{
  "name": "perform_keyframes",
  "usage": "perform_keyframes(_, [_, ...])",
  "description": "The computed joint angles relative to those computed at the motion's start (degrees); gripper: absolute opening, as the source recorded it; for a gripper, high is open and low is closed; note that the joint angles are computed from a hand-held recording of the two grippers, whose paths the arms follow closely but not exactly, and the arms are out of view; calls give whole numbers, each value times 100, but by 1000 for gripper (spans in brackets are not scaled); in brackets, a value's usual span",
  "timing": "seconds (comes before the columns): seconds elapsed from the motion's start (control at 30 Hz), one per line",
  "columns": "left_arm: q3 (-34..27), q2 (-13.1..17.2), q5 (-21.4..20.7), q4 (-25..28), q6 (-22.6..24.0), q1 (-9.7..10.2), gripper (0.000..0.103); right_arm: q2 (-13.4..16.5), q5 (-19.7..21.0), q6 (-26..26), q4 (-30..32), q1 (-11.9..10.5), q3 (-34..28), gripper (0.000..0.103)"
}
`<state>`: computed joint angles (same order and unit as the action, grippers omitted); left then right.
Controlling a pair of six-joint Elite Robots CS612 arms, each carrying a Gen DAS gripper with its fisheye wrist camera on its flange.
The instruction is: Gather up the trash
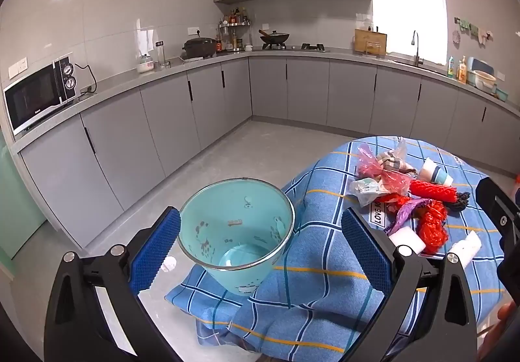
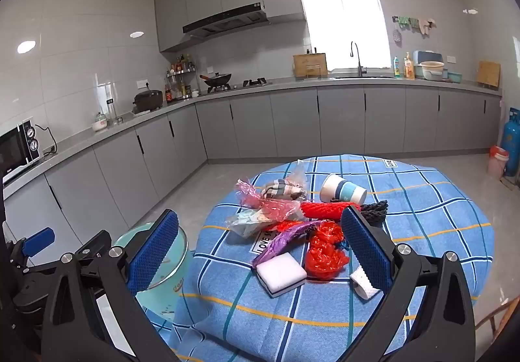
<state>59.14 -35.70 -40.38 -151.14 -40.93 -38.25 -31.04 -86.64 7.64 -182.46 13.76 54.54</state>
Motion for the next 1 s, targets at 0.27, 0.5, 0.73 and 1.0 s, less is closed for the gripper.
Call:
perform_keyframes(0.27, [53,-34,-50,-26,-54,14,97,-19,1,16,29,20,12,99])
perform_keyframes(0.5, [68,-42,-55,-50,-31,16,97,51,26,39,72,18,-82,99])
perform_keyframes(0.73, [34,-21,-63,-23,-36,23,97,41,40,49,76,14,-69,99])
perform_keyframes(1.0, [30,-16,-55,-39,-18,27,97,35,57,80,104,9,-74,99])
